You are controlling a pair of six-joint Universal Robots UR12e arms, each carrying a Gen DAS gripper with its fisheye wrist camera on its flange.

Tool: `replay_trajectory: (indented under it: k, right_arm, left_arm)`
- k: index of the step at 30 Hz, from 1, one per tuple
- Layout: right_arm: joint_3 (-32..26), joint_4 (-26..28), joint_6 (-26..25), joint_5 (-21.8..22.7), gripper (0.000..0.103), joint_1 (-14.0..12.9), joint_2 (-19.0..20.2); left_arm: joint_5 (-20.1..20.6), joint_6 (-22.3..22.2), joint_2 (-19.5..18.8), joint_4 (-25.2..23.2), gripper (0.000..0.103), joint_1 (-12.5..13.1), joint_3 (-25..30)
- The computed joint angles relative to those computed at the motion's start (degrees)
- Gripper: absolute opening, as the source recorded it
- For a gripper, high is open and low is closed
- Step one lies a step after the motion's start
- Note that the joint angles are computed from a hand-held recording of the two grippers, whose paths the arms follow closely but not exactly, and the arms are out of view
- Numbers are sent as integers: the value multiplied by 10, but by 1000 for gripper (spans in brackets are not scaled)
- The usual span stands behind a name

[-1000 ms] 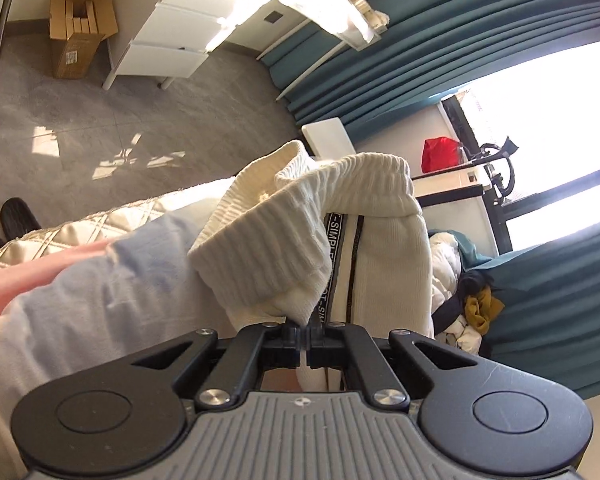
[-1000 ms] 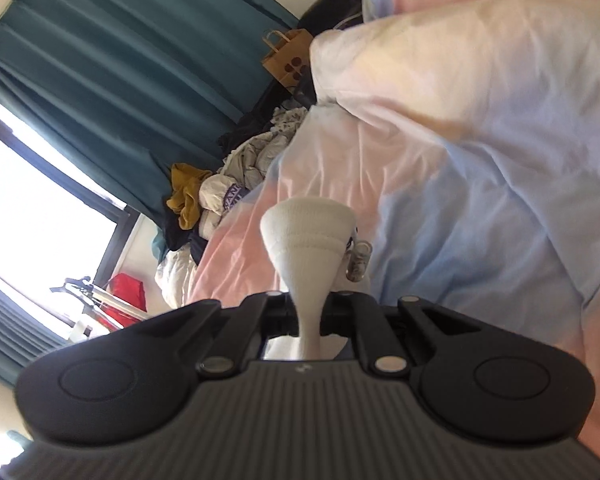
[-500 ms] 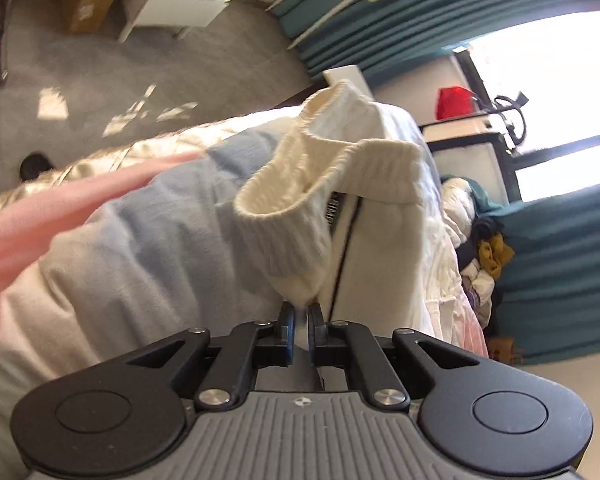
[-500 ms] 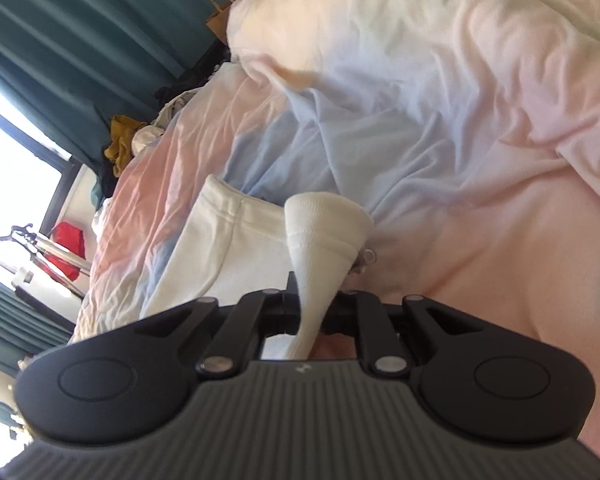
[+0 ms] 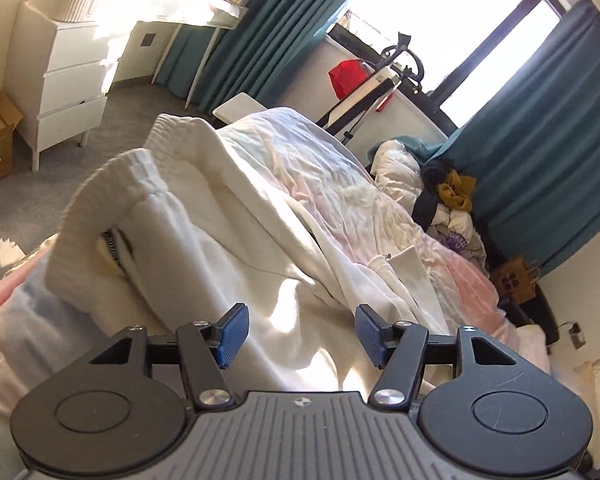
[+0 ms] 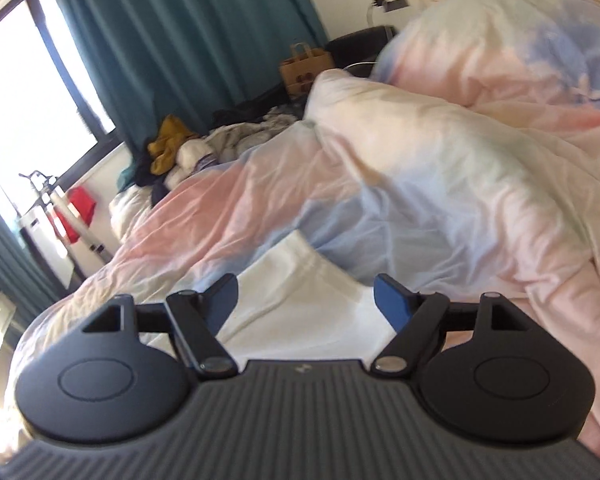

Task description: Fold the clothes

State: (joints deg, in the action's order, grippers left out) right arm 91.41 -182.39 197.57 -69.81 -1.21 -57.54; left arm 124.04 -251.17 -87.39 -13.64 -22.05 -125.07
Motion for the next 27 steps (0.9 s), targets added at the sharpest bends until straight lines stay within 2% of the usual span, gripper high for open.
replay_trajectory:
  k: [3,6,10,11,16,18,22,27]
  right_arm:
    - [-19,24,-53,36,77,21,0]
    - [-41,53,-89,78,76,44,3]
    - [-71,99,-138,123,76,71,11]
    - [-80,115,-155,132,76,80,14]
    - [-145,212,-253,170,76,125,48]
    - [-177,261,-300,172,76,145,66]
    - [-246,344,-388,139,76,183,105]
    - [-321,437,-429,121,75,210,148]
  left_arm:
    - [-28,41,-56,5,61,19,47]
    - [-73,79,-104,8,61,44,85]
    - [-125,98,-152,-3,60,75,125]
    - [-139,103,-165,12,60,87,126]
    - [-169,133,-205,96,54,116,115]
    - [-170,147,-218,137,51,121,107]
    - [-165,151,-231,177,40,126,103]
    - [-173,163,-243,228,30,135,97]
